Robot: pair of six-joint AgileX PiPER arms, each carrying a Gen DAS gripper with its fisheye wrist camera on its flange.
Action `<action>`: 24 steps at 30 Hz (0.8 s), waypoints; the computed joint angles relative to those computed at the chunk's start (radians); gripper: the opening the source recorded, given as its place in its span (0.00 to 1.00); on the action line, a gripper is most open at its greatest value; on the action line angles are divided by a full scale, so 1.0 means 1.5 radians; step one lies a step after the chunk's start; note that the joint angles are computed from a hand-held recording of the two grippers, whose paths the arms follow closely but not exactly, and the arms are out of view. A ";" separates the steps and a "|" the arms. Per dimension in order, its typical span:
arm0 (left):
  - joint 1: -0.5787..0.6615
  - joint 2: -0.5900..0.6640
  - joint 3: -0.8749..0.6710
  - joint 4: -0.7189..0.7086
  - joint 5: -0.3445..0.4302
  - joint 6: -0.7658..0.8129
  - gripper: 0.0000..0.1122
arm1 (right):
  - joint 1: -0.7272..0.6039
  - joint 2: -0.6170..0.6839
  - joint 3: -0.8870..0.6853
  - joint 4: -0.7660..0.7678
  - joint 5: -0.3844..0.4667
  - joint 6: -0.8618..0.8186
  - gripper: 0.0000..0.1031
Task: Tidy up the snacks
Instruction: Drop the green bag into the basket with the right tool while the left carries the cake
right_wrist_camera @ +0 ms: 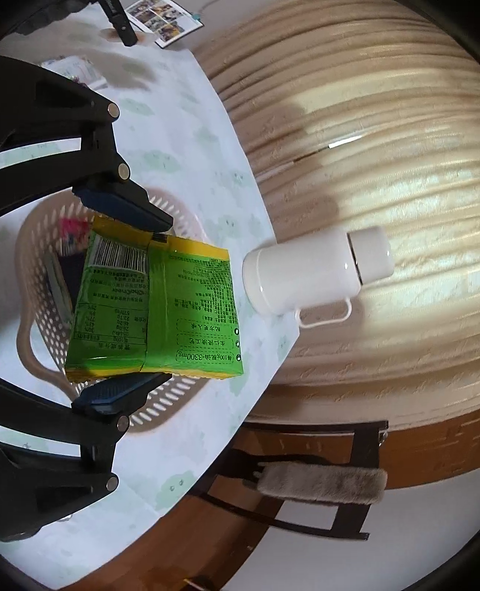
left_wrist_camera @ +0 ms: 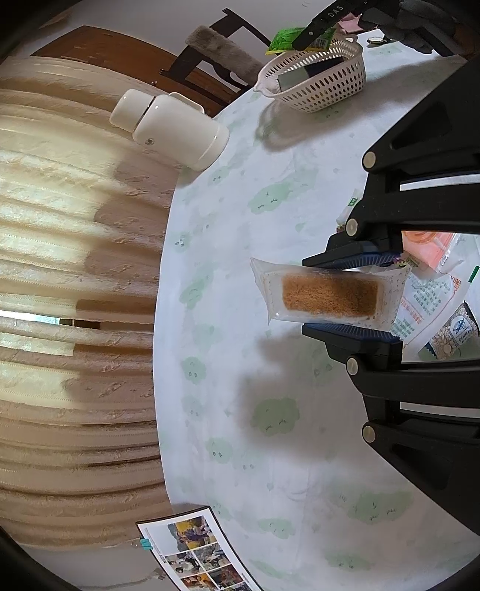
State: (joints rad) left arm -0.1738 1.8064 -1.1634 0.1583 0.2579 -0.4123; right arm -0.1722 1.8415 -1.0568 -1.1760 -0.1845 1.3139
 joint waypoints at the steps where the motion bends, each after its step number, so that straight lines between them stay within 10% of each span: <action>1: -0.003 0.002 -0.001 0.009 0.001 -0.009 0.22 | -0.003 0.003 0.000 -0.001 -0.004 0.004 0.77; 24: -0.047 0.014 0.014 0.055 -0.021 -0.029 0.22 | -0.038 0.007 0.051 0.338 -0.083 -0.322 0.97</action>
